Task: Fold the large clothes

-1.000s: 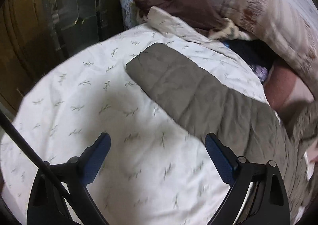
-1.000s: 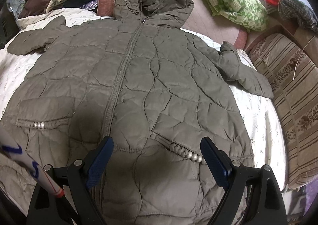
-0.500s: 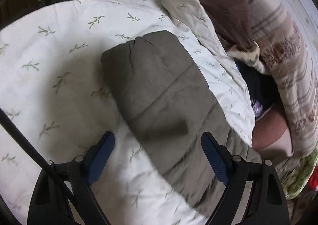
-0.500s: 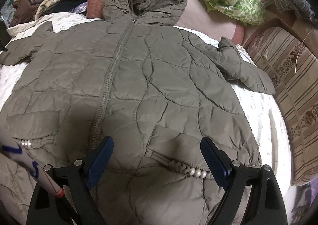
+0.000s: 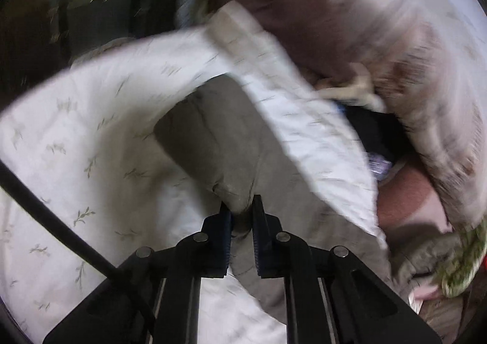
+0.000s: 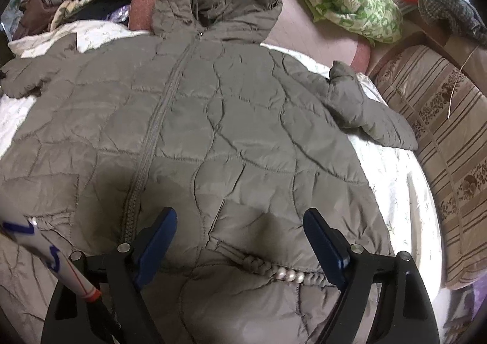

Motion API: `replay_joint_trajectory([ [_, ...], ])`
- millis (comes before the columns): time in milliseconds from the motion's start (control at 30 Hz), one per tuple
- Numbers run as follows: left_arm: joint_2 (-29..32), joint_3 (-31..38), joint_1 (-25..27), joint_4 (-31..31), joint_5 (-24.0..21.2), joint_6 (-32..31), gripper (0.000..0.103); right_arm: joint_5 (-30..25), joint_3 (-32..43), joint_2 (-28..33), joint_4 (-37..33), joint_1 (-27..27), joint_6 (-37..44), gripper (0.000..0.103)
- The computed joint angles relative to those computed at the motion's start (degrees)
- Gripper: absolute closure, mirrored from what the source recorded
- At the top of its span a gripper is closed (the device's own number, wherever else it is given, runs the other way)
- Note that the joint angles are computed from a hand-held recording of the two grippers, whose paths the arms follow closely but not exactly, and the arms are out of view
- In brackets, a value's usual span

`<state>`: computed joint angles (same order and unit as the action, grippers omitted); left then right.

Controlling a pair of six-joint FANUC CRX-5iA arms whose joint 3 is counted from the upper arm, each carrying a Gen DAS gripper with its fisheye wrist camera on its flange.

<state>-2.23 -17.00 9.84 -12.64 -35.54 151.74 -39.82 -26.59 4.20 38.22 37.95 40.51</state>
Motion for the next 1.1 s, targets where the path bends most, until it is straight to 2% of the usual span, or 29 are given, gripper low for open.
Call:
replay_joint_trajectory([
  [167,-0.24,10.93,-11.61,-9.10,-7.34,1.77,0.093,0.09,-1.00,-2.41,-1.47,-0.70,-0.37,0.015],
  [333,4.86,22.07,-22.92,-12.23,-9.68,-1.55,0.093,0.74,-2.94,-6.30,-2.62,-1.90,-0.88,0.015],
  [467,11.47,29.50,-30.30,-11.66,-9.06,-4.47,0.093,1.11,-4.08,-9.00,-3.33,-3.56,-1.67,0.015],
  [633,19.79,33.91,-35.37,-5.07,-7.95,-8.15,0.093,1.59,-5.37,-11.62,-4.17,-6.00,-2.10,0.015],
  [700,23.91,36.72,-37.25,-4.71,-10.48,-8.32,0.093,1.70,-5.77,-12.25,-4.35,-7.13,-2.31,0.015],
  [833,32.03,44.19,-41.36,-6.57,-20.34,-7.44,0.092,1.82,-6.12,-12.90,-5.35,-9.04,-1.43,0.015],
  [900,34.33,45.98,-41.75,-5.02,-23.33,-8.10,0.090,2.11,-6.54,-13.22,-5.10,-9.77,-1.87,0.015],
  [1000,32.00,40.47,-40.50,0.70,-19.21,-9.44,0.084,2.73,-6.36,-13.22,-6.45,-10.53,-0.61,0.015],
  [1067,28.74,35.60,-40.42,3.11,-15.49,-9.18,0.066,2.92,-4.78,-12.56,-10.60,-11.10,2.98,0.015],
  [1100,26.47,32.71,-40.33,3.70,-12.62,-8.49,0.051,2.97,-3.18,-11.88,-14.58,-11.62,6.39,0.015],
])
